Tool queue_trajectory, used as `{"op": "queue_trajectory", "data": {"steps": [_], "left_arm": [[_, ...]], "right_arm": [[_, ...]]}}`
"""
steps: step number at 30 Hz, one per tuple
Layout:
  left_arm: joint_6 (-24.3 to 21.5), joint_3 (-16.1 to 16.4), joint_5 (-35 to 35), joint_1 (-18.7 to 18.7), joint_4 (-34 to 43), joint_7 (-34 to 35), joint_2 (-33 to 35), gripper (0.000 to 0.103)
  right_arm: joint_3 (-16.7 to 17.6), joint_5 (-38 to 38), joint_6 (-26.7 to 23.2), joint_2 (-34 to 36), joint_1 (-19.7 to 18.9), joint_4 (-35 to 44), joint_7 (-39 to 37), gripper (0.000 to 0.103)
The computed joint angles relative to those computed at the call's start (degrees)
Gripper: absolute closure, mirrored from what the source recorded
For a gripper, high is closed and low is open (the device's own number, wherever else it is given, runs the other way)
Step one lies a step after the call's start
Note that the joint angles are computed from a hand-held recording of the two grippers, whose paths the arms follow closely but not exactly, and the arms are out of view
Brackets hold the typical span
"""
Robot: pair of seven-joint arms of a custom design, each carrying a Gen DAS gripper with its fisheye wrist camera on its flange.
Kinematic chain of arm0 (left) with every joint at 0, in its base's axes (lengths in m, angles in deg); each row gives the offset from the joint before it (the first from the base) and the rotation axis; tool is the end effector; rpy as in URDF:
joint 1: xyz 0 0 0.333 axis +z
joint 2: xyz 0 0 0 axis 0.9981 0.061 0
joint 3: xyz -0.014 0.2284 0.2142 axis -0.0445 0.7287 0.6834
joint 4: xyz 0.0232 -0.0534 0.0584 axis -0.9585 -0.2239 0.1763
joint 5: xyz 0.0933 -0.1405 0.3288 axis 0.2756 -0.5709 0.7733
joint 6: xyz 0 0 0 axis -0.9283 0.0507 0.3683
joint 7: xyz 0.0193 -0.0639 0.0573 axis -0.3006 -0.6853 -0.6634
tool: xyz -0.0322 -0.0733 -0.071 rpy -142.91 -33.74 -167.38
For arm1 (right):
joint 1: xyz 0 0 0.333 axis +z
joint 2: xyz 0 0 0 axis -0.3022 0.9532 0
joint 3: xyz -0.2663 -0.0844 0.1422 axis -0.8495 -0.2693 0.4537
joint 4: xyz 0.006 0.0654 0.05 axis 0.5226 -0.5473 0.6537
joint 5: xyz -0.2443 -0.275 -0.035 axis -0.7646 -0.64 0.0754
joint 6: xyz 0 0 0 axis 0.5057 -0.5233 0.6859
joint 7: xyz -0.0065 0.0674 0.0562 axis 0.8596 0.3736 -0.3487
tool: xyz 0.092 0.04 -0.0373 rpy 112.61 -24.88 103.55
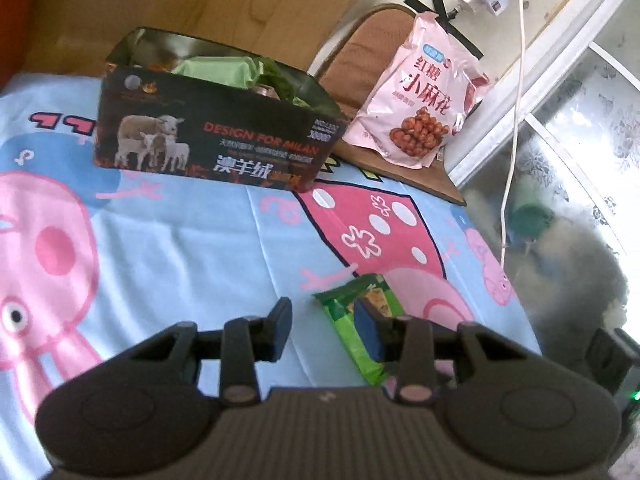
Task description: Organize snacks
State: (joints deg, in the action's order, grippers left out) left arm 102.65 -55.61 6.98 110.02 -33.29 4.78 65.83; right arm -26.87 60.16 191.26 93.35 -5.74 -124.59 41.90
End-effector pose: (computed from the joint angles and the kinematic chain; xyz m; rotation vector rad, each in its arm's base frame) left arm 0.6037 -0.1377 0.4248 -2.1590 1.6487 -1.2464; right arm 0.6356 0.2805 0.3946 -1.8995 1.0575 -0.2343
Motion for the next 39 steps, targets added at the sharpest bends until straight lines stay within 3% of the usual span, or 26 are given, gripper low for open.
{"op": "queue_trajectory", "data": {"steps": [3,5,8,10,11,14,16,19,20,21,23,26,28,29,31,33,36,39], "left_arm": [[1.23,2.45,0.05,-1.26,-2.67,-1.81,-2.93,0.065],[1.2,3.66,-0.15,-1.55,-3.17,-2.83,-3.7,0.065],[2.44,2.54,-1.7,0.73,-5.31,-3.21,-5.39,0.065],[2.8,2.9,-1.67,1.08,-5.98,-3.82,-5.96,0.063],[2.87,3.12,-1.67,1.2,-6.21,-4.2,-6.16,0.063],[2.8,3.25,-1.47,1.7,-6.61,-4.92,-6.32,0.062],[2.27,2.7,-1.1,2.23,-6.06,-4.31,-5.67,0.062],[1.08,5.81,1.02,-1.08,-3.96,-3.82,-4.42,0.062],[0.7,7.27,2.01,-2.68,-3.06,-3.61,-3.89,0.062],[0.55,8.36,2.7,-3.91,-2.51,-3.42,-3.52,0.062],[-0.01,10.04,3.92,-6.05,-1.04,-3.12,-2.35,0.062],[-1.31,9.35,3.92,-6.1,0.17,-1.85,-0.7,0.062],[-1.93,10.25,4.16,-7.37,0.15,-1.0,-0.22,0.064],[-0.29,10.04,5.45,-7.24,-0.86,-1.29,-0.4,0.064],[-0.02,6.79,3.59,-4.41,-1.77,0.77,-0.69,0.067],[0.83,5.35,2.36,-2.42,-2.65,0.57,-1.61,0.067],[4.54,-3.02,1.11,6.64,-3.69,1.52,-1.98,0.067],[6.25,-1.31,3.62,6.77,-1.83,0.09,-2.86,0.067]], "right_arm": [[-1.16,-6.04,2.18,2.06,3.12,1.18,-2.88,0.025],[-0.21,-10.2,5.41,3.78,3.96,2.16,-6.06,0.031],[5.66,-12.55,-3.47,5.35,-1.33,5.28,-15.69,0.034],[4.65,-15.88,-10.68,5.75,-0.92,7.47,-19.11,0.033],[3.85,-16.58,-10.93,5.99,0.14,8.05,-20.93,0.032],[4.94,-13.71,-3.37,7.18,1.27,8.23,-28.03,0.021],[5.36,-10.9,-0.63,7.65,1.05,8.98,-26.06,0.019],[5.01,-6.56,0.13,5.58,-0.1,7.0,-19.29,0.021],[4.77,-5.48,-0.21,4.34,-0.57,5.42,-17.62,0.023],[4.33,-4.52,-1.41,3.03,-1.0,3.86,-15.57,0.033],[4.0,-2.32,-5.69,1.27,-2.11,1.8,-13.3,0.036],[0.68,-3.53,-8.92,0.48,0.83,0.75,-8.77,0.037],[0.85,-2.88,-5.49,1.41,2.46,1.06,-10.86,0.039],[0.02,-4.05,-3.68,2.24,4.07,1.94,-9.87,0.042],[-1.16,-6.75,-1.75,3.88,6.04,4.24,-6.43,0.064],[-3.41,-11.7,-5.59,5.3,7.29,7.32,1.63,0.072],[0.34,-11.38,-4.84,6.75,5.38,10.58,-1.03,0.073],[2.85,-12.04,-2.37,9.42,5.56,16.05,-4.71,0.073]]}}
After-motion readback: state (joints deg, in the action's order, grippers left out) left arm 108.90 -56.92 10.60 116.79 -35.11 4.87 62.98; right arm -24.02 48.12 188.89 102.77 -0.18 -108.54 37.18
